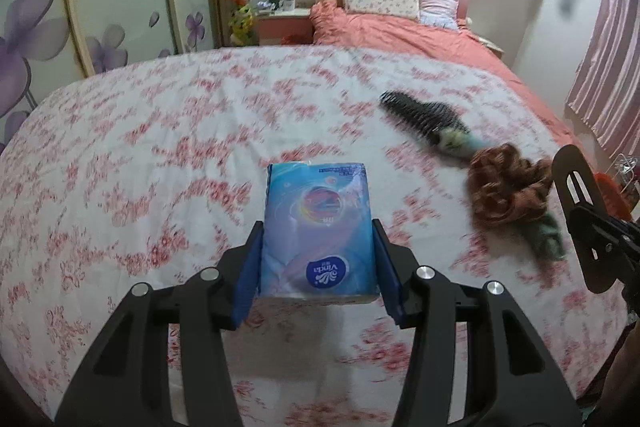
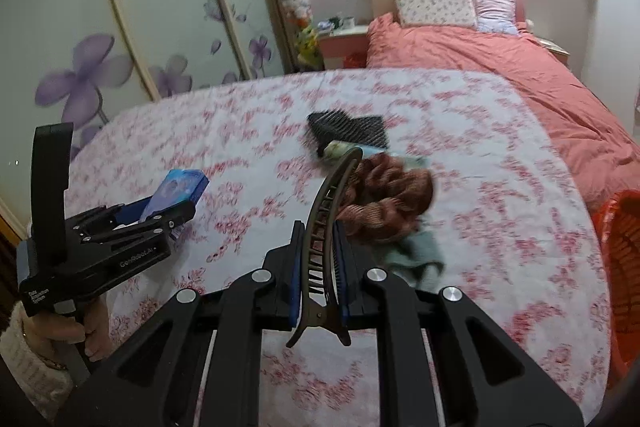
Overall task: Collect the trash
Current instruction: 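Carry the tissue pack and hair clip to the orange basket and release both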
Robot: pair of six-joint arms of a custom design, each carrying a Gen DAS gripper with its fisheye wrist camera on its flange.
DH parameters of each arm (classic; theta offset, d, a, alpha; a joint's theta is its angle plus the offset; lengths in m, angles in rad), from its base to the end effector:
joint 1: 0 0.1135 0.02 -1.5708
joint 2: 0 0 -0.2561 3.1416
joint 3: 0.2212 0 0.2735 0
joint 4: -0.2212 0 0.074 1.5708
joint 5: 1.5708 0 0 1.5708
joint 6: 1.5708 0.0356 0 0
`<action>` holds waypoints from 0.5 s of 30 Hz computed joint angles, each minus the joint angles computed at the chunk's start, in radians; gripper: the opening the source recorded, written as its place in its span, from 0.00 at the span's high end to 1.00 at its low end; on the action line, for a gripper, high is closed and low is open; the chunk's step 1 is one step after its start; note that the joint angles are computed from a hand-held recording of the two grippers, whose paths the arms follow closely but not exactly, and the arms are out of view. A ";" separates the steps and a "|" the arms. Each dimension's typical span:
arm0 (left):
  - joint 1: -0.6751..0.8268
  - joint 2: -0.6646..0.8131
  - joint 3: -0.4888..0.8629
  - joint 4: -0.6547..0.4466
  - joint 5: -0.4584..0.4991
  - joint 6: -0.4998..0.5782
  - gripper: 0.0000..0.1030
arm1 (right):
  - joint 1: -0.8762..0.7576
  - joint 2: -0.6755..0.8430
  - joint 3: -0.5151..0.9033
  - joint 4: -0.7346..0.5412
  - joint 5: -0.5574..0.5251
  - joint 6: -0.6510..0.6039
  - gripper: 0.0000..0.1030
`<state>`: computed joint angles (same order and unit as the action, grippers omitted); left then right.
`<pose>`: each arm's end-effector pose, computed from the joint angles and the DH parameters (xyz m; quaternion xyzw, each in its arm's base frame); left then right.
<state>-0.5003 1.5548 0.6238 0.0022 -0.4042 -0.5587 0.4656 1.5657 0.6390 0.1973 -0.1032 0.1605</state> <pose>0.2588 -0.1255 0.1059 -0.0904 0.9274 0.0083 0.3630 0.2740 0.1418 0.1193 -0.1593 0.8978 0.1704 0.3735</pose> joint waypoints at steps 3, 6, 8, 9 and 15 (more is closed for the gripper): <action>-0.036 -0.022 0.021 -0.017 -0.013 -0.005 0.51 | -0.038 -0.063 -0.039 0.003 0.005 0.002 0.86; -0.085 -0.032 0.053 -0.030 -0.028 -0.007 0.51 | -0.080 -0.135 -0.082 0.003 0.024 0.000 0.86; -0.111 -0.031 0.074 -0.033 -0.031 -0.004 0.51 | -0.119 -0.184 -0.110 0.000 0.035 -0.002 0.86; -0.132 -0.027 0.091 -0.036 -0.036 -0.005 0.51 | -0.140 -0.210 -0.126 0.000 0.047 -0.004 0.86; -0.222 0.022 0.193 -0.034 -0.039 0.000 0.51 | -0.283 -0.332 -0.203 0.005 0.059 -0.022 0.86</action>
